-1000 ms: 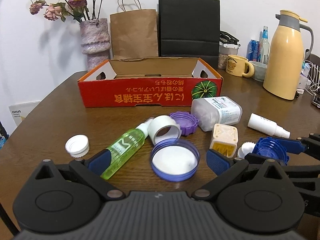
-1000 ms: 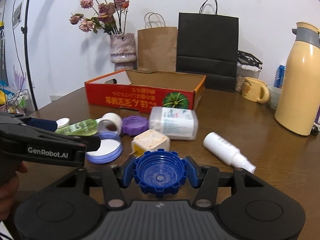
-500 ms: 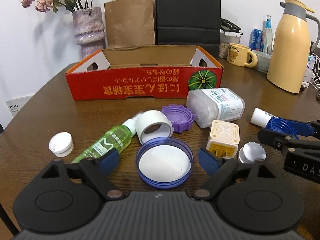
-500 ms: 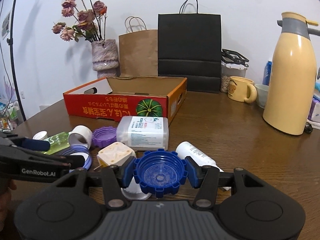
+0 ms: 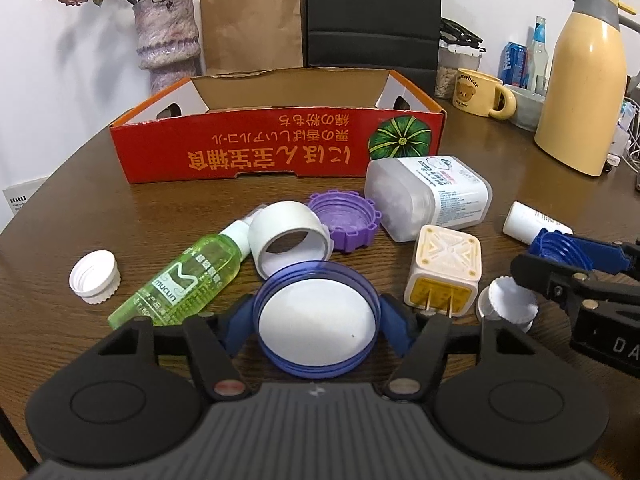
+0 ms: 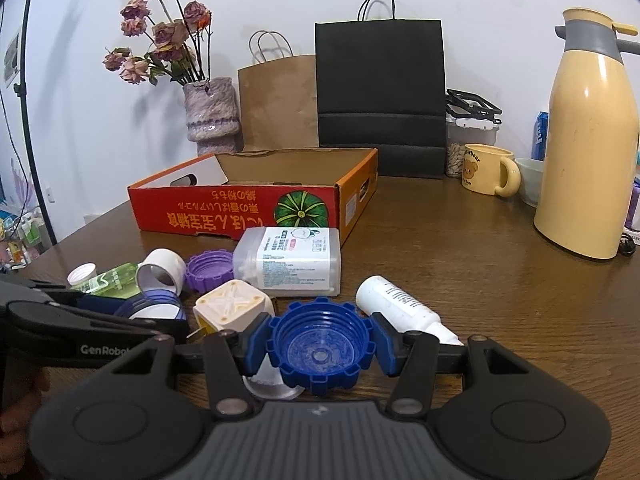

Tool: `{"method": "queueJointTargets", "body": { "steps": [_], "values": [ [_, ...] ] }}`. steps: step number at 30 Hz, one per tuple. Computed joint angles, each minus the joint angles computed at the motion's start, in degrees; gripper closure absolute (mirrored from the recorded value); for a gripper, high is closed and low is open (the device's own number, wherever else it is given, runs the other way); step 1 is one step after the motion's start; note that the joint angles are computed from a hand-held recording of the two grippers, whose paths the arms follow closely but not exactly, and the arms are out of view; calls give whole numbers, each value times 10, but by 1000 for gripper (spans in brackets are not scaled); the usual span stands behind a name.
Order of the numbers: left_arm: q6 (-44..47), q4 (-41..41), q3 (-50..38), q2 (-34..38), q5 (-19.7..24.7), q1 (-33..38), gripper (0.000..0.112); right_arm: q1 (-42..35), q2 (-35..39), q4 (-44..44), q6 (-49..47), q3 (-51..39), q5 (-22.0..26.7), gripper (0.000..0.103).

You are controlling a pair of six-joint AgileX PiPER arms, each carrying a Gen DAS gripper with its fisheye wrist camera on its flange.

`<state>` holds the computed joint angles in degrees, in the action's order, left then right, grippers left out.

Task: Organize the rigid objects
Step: 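Carry the jar lid and blue cap into the cardboard box with both tools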

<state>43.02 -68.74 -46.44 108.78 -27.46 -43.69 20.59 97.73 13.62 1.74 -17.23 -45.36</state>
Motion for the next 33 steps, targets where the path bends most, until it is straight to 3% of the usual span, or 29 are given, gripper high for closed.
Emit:
{"method": "queueJointTargets", "body": {
  "steps": [7, 15, 33],
  "values": [
    [-10, 8, 5, -3, -3, 0, 44, 5, 2, 0, -1, 5, -14, 51],
    [-33, 25, 37, -33, -32, -18, 44, 42, -14, 57, -36, 20, -45, 51],
    [-29, 56, 102, -153, -72, -2, 44, 158, -108, 238, -186, -28, 8, 51]
  ]
}}
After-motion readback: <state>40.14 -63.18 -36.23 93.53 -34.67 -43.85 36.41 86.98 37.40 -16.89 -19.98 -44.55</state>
